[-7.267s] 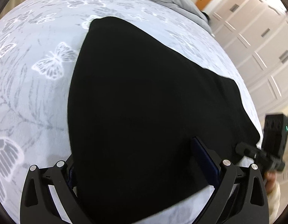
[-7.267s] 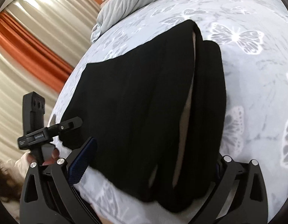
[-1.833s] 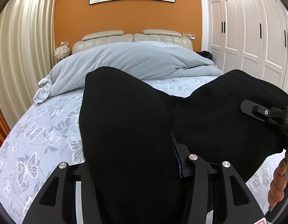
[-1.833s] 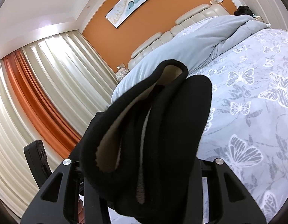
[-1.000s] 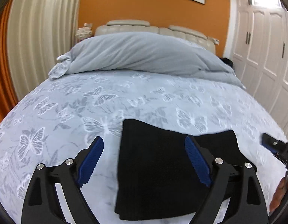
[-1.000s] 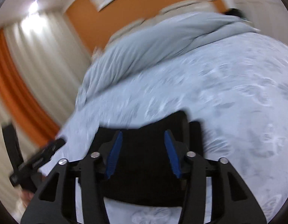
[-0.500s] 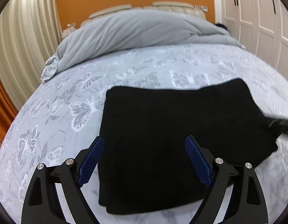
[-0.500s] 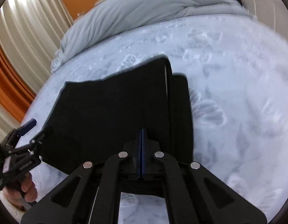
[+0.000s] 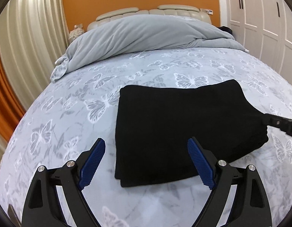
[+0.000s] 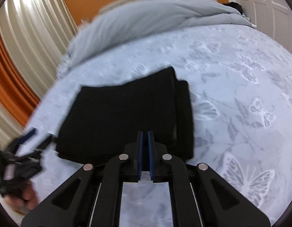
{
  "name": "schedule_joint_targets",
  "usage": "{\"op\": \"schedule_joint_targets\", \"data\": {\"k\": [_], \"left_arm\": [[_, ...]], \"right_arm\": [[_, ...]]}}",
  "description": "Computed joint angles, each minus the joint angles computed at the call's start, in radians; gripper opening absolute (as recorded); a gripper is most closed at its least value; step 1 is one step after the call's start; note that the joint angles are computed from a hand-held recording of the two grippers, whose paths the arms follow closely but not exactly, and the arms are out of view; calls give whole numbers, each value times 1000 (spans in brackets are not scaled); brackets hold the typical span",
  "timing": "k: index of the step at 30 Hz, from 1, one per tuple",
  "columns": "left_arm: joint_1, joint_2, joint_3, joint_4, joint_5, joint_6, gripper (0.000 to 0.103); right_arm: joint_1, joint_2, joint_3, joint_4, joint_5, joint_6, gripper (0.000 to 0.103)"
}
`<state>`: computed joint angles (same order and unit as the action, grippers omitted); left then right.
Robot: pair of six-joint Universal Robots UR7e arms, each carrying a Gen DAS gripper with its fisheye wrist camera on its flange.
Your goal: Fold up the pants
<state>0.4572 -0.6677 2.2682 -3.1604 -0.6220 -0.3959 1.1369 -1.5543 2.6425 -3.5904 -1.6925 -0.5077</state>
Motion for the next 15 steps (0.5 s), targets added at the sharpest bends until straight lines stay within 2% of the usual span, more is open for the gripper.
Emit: {"op": "schedule_joint_targets", "data": {"k": [1, 4, 8, 11, 14, 15], "left_arm": [[-3, -1, 3, 5, 1, -10, 87], [-3, 2, 7, 10, 0, -42, 87], [13, 15, -6, 18, -11, -40, 87], [7, 13, -4, 41, -5, -46, 87], [-7, -12, 12, 72, -4, -66, 87], [-11, -22, 17, 85, -6, -77, 87]], "right_arm": [[-18, 14, -7, 14, -7, -4, 0], [-66, -4, -9, 64, 40, -21, 0], [-17, 17, -7, 31, -40, -53, 0], [-23, -1, -3, 53, -30, -34, 0], [-28, -67, 32, 49, -22, 5, 1], [-25, -91, 41, 49, -29, 14, 6]]}}
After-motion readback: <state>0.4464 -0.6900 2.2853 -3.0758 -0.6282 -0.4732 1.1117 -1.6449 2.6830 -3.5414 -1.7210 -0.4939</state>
